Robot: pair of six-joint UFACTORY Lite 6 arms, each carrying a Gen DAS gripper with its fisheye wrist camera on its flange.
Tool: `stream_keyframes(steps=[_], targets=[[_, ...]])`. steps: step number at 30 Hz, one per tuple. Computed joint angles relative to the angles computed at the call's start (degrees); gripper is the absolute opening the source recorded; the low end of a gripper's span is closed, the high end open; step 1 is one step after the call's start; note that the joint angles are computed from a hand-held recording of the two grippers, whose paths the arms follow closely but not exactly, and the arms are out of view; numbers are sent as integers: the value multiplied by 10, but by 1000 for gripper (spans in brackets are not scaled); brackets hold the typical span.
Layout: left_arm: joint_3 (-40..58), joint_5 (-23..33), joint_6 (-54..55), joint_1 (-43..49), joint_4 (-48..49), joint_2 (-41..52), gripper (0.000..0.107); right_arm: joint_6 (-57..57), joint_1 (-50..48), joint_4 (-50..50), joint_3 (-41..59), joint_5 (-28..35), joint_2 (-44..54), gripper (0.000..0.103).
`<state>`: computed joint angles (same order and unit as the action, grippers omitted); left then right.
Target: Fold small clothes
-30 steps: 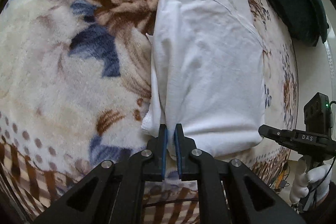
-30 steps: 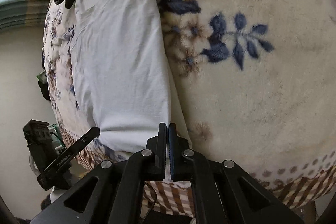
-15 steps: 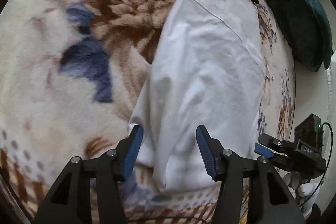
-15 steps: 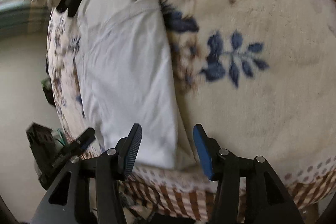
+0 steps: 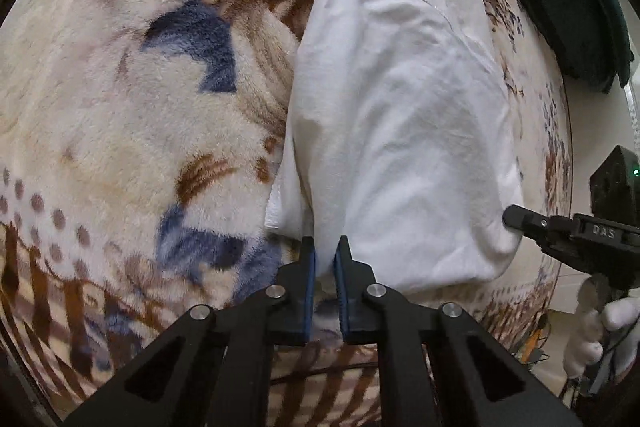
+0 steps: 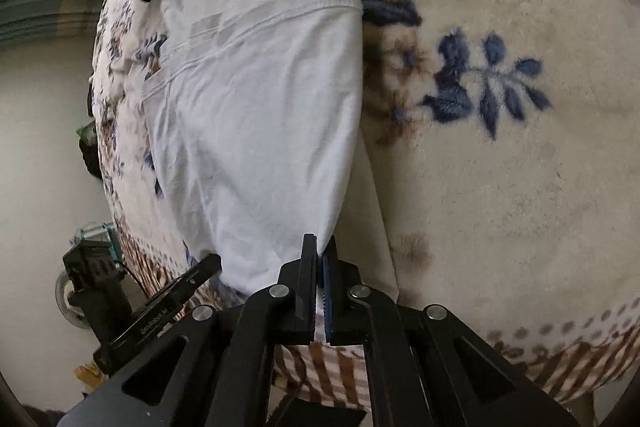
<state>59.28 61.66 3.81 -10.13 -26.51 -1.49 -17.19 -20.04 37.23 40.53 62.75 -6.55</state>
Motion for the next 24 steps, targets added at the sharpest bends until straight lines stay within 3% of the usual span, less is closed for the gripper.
stream_keyframes(steps=[2, 4, 5, 6, 7, 9, 16, 18, 20, 21, 22, 24], targets=[[33, 8, -13, 4, 3, 16, 9, 10, 5, -4, 8, -7, 4, 3], [82, 10, -21, 13, 6, 39, 22, -2, -21, 3, 20, 5, 25, 9], [101, 4, -14, 19, 1, 47, 35, 2, -28, 4, 32, 6, 40, 15], [127, -10, -8, 22, -2, 62, 49, -5, -45, 10, 36, 8, 46, 33], [146, -23, -8, 23, -2, 77, 53, -13, -60, 25, 43, 5, 53, 49], [193, -41, -1, 24, -10, 131, 53, -36, -94, 40, 60, 1, 71, 53], [390, -91, -16, -8, 25, 315, 50, -28, -82, 65, 120, -74, 134, 53], [425, -99, -6, -16, 25, 337, 10, -30, -78, 66, 141, -81, 146, 53], [438, -108, 3, -25, 30, 340, 7, -32, -69, 67, 158, -90, 155, 53], [419, -117, 18, -21, 24, 324, 4, -40, -76, 68, 168, -87, 162, 45], [417, -119, 21, -22, 23, 320, 4, -37, -60, 74, 169, -102, 159, 25], [417, -116, 27, -23, 9, 309, 3, -25, -43, 54, 186, -112, 163, 8]])
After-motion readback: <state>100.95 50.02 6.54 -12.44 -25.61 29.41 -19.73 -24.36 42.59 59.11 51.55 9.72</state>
